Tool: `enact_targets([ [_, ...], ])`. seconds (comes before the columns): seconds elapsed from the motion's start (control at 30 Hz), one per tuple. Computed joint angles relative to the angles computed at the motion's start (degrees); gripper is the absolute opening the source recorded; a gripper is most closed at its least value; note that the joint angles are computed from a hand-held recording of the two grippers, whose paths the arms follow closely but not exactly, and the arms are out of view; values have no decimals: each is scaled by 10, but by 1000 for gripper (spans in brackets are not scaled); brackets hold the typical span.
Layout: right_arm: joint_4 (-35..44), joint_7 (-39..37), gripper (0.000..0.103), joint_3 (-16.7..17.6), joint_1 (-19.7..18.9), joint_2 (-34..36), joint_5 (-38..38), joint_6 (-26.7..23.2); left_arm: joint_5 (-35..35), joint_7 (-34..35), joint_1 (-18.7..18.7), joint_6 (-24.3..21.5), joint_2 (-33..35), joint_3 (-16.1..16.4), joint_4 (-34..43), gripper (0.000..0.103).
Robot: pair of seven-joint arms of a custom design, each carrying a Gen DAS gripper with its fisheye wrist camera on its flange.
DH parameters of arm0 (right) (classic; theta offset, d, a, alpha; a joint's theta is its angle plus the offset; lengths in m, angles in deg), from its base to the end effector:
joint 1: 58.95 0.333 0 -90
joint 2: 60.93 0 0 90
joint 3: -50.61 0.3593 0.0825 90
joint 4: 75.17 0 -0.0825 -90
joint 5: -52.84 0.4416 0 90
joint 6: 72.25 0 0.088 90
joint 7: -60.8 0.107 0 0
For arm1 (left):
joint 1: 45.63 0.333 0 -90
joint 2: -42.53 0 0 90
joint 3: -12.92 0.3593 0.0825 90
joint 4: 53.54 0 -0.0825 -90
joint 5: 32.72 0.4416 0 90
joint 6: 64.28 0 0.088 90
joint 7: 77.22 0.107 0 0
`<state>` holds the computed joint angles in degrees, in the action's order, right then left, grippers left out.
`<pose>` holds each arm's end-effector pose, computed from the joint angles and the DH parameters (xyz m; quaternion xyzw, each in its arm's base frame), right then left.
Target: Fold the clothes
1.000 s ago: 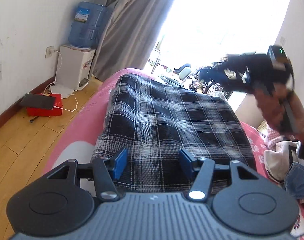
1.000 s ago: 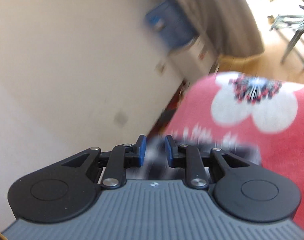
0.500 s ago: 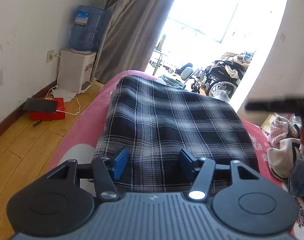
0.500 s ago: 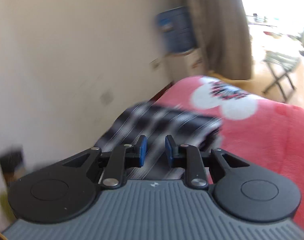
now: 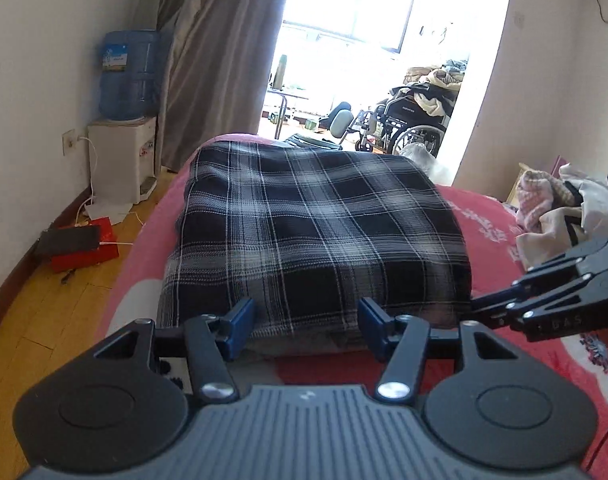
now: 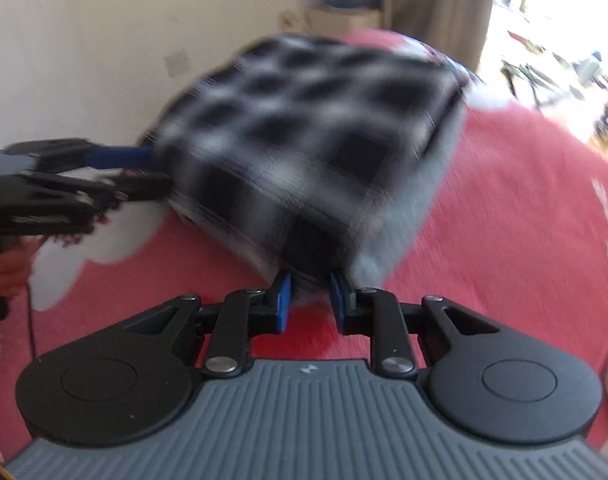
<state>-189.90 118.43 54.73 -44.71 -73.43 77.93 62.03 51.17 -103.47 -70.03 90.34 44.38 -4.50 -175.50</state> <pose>0.5507 0.1936 0.6457 -0.8509 0.4114 -0.0998 0.3111 0.4408 -0.4377 0.4417 -0.6441 0.5975 -0.4088 0.2470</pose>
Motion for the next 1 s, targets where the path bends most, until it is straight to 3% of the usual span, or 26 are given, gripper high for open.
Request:
enact_targets([
  [0.1, -30, 52, 21, 4, -8, -37, -2, -9, -9, -28, -6, 1, -30, -9, -27, 62],
  [0.23, -62, 115, 23, 19, -22, -86, -52, -55, -99, 40, -17, -3, -50, -27, -41, 68],
  [0.4, -90, 133, 30, 13, -22, -135, -40, -90, -221, 96, -37, -23, -69, -47, -45, 77],
  [0.57, -100, 148, 44, 7, -31, -175, -25, -118, -321, 133, -67, -114, -78, -73, -15, 85],
  [0.7, -97, 141, 55, 1, -42, -211, -30, -153, -376, 193, -100, -241, -69, -94, 49, 91],
  [0.83, -102, 116, 67, -7, -49, -257, -29, -185, -376, 200, -131, -334, -61, -114, 101, 97],
  [0.93, -119, 102, 83, -12, -58, -305, -20, -193, -372, 163, -156, -388, -42, -125, 145, 101],
  [1.0, -134, 106, 86, -15, -69, -341, -11, -196, -361, 136, -174, -410, -29, -130, 168, 103],
])
